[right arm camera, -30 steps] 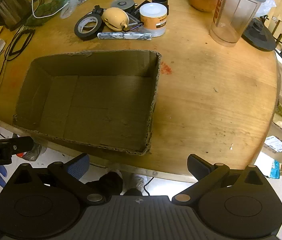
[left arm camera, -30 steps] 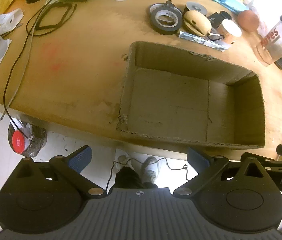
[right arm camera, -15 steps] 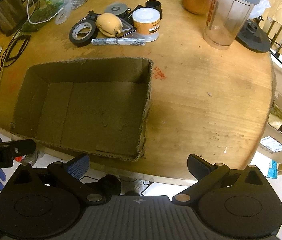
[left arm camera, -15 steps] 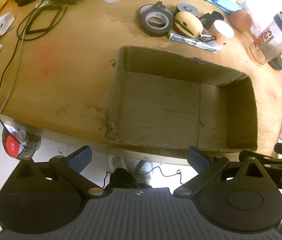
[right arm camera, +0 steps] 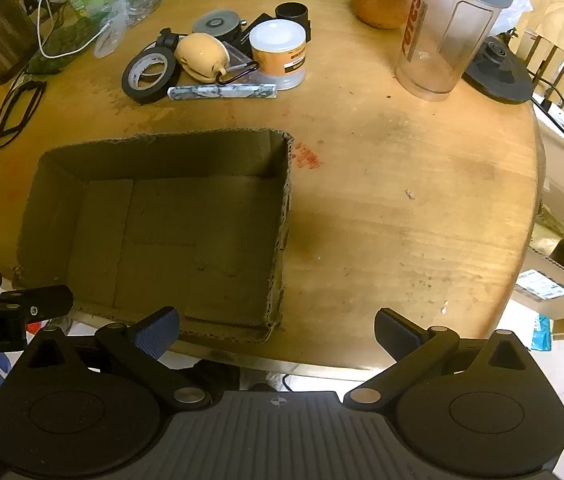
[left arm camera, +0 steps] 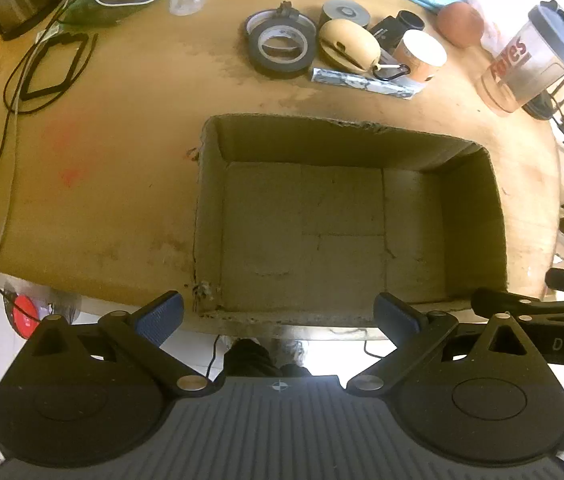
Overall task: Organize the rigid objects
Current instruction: 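Move both tools over the cardboard box toward the cluttered objects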
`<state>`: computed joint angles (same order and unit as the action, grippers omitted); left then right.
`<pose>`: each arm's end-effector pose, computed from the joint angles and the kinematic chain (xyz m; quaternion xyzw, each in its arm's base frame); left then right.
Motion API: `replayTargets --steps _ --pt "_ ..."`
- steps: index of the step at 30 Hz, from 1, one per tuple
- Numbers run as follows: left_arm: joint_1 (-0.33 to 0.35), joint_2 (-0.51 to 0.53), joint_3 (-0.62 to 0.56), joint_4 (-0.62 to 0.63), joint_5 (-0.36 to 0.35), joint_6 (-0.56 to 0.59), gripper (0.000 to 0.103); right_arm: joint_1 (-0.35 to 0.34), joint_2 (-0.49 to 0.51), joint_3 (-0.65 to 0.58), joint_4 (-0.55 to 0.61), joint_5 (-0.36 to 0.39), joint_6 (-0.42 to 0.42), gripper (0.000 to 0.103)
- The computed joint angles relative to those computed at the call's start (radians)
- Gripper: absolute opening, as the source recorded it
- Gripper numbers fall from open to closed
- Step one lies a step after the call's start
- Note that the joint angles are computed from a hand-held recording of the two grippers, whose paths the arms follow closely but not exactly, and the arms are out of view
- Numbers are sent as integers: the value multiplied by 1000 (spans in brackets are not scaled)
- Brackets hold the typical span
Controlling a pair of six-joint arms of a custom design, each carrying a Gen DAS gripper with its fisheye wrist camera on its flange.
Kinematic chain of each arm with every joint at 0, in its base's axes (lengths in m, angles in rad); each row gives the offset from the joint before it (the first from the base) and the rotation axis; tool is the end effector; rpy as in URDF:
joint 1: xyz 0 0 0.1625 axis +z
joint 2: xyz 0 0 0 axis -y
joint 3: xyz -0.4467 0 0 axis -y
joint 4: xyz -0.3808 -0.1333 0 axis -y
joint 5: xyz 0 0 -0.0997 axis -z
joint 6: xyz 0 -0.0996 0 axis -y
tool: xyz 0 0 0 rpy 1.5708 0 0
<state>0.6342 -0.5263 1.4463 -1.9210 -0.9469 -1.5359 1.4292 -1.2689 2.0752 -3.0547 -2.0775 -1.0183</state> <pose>-0.4160 -0.5437 -0.0379 -0.1872 0.8981 -0.1904 0.3494 0.0095 -0.5354 0.3088 0.3121 -0.8621 0.1396 0.3741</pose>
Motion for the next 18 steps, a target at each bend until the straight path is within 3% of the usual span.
replayTargets --steps 11,18 --pt "39 -10 -18 -10 -29 54 103 23 36 -38 -36 -28 6 103" --pt "54 -16 -36 8 -6 67 103 34 51 -67 -8 -31 13 103"
